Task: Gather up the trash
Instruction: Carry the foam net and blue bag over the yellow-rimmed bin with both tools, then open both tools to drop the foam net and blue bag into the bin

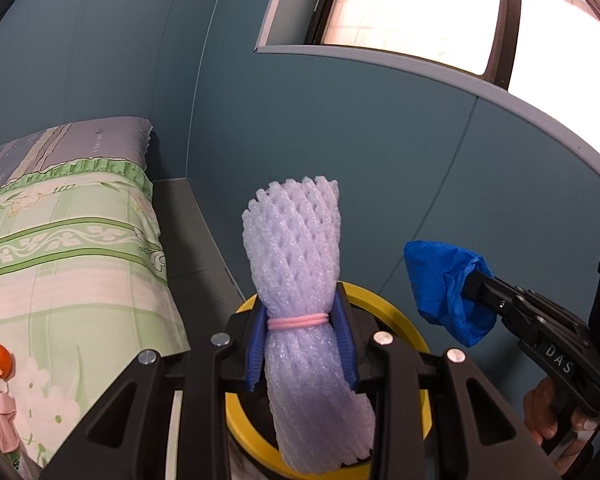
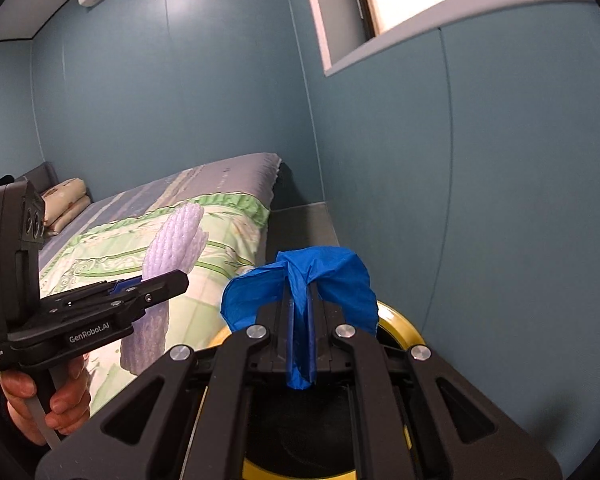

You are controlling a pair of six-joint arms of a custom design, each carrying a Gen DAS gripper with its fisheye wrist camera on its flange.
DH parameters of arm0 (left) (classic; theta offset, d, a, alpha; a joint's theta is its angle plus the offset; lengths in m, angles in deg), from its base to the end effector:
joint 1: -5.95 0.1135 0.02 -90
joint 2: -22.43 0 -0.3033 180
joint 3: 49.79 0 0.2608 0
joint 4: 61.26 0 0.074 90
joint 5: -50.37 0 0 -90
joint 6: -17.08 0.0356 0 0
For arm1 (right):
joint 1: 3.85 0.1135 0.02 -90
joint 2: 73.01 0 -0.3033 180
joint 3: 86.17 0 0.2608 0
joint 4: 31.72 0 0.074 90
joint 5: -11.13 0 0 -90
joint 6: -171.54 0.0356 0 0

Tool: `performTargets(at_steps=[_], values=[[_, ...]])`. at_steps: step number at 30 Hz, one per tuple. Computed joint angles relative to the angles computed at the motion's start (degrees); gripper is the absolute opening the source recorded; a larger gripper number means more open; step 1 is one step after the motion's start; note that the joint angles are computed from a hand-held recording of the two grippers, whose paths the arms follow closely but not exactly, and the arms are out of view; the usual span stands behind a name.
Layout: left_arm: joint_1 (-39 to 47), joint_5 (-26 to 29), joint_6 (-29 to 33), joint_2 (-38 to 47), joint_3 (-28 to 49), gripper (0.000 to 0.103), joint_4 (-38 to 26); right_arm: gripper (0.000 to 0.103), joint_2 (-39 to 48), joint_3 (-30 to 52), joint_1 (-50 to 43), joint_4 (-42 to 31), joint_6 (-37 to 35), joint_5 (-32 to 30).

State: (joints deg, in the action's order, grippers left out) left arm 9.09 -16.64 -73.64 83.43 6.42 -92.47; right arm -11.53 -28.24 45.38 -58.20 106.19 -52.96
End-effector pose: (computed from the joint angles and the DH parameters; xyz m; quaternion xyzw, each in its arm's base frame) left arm 0.2197 -0.0019 0.2942 0.0610 0.8757 -0.1681 0.4485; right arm 0.1602 0.1620 0.3108 -0.0702 0.8486 0.1375 0.5060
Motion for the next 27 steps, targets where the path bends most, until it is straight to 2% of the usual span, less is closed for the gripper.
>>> performTargets(at_steps=[8, 13, 14, 16, 17, 18, 27], values=[[-3.1, -1.8, -2.2, 3.7, 0.3, 0.033, 2.4, 0.005, 1.5, -0.6, -2.8, 0.6, -0.2, -1.6], [-2.1, -1.8, -3.4, 4.8, 0.5, 0.054, 2.6, 0.006, 2.3, -0.5, -3.8, 0.0, -0.1, -2.2], [-1.6, -1.5, -3.6, 4.9, 0.5, 0.055, 2.7, 0.008, 2.9, 0.1, -3.6, -0.6, 0.4, -1.8], [-0.8, -0.7, -3.6, 5.0, 0.4, 0.059, 2.7, 0.019, 3.0, 0.0, -4.0, -0.6, 0.9, -2.1], [-0.5, -0.6, -3.6, 4.8, 0.3, 0.061, 2.7, 0.031, 2.7, -0.2, -4.2, -0.4, 1.2, -2.0], [-0.1, -0.5, -3.6, 4.7, 0.3, 0.063, 2.8, 0.037, 2.3, -0.5, -4.2, -0.2, 1.4, -1.8], [8.2, 3.7, -0.7, 1.1, 2.0, 0.07, -0.9, 0.037, 1.4, 1.9, -1.5, -3.8, 3.6, 2.7]])
